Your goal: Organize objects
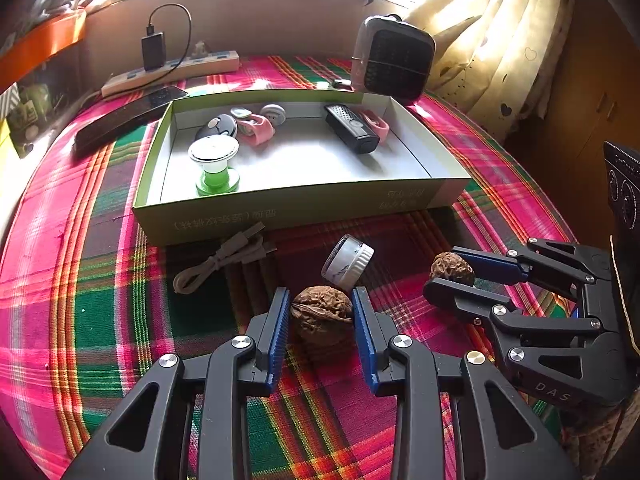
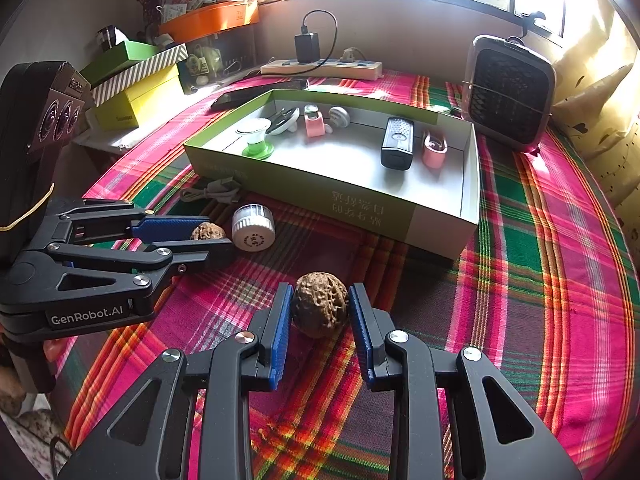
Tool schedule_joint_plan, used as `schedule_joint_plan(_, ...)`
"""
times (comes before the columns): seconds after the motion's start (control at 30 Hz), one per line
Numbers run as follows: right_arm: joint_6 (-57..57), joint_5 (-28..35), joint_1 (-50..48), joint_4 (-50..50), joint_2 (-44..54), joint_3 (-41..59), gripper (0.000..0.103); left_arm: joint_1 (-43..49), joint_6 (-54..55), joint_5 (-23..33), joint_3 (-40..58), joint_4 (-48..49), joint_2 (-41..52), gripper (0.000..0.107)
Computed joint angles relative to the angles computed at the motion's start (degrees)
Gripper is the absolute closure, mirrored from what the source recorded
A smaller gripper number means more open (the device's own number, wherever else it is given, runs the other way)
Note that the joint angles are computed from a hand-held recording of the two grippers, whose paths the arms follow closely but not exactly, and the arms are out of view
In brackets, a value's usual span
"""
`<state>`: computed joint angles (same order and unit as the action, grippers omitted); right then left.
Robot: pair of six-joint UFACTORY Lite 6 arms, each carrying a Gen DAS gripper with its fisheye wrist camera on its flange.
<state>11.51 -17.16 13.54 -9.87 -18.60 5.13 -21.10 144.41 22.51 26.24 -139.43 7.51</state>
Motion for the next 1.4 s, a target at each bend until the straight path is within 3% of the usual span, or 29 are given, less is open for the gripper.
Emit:
schedule_joint_plan(0.53, 6.46, 4.83, -2.85, -8.12, -7.02, -0.28, 0.073, 0.66, -5.83, -0.97, -1.08, 6.22, -5.87, 0.078)
schedule_joint_plan(1.0, 8.34, 7.06, -6.03, -11.92, -7.27, 4.3, 0.073, 1.71, -17.02, -2.07, 5.41, 17.6, -5.01, 0.078)
schedule_joint_plan(1.17, 6.61, 6.85, -7.43, -11.04, -4.71, 7.19, 0.073, 1.44, -17.35, -2.79, 8.67, 18.11, -2.84, 0.078)
schedule_joint_plan(1.4, -3.9, 5.39, -8.54, -1.07, 3.38, 12.55, 0.073, 1.43, -17.67, -3.72, 14.03, 18.78, 1.59, 0.078)
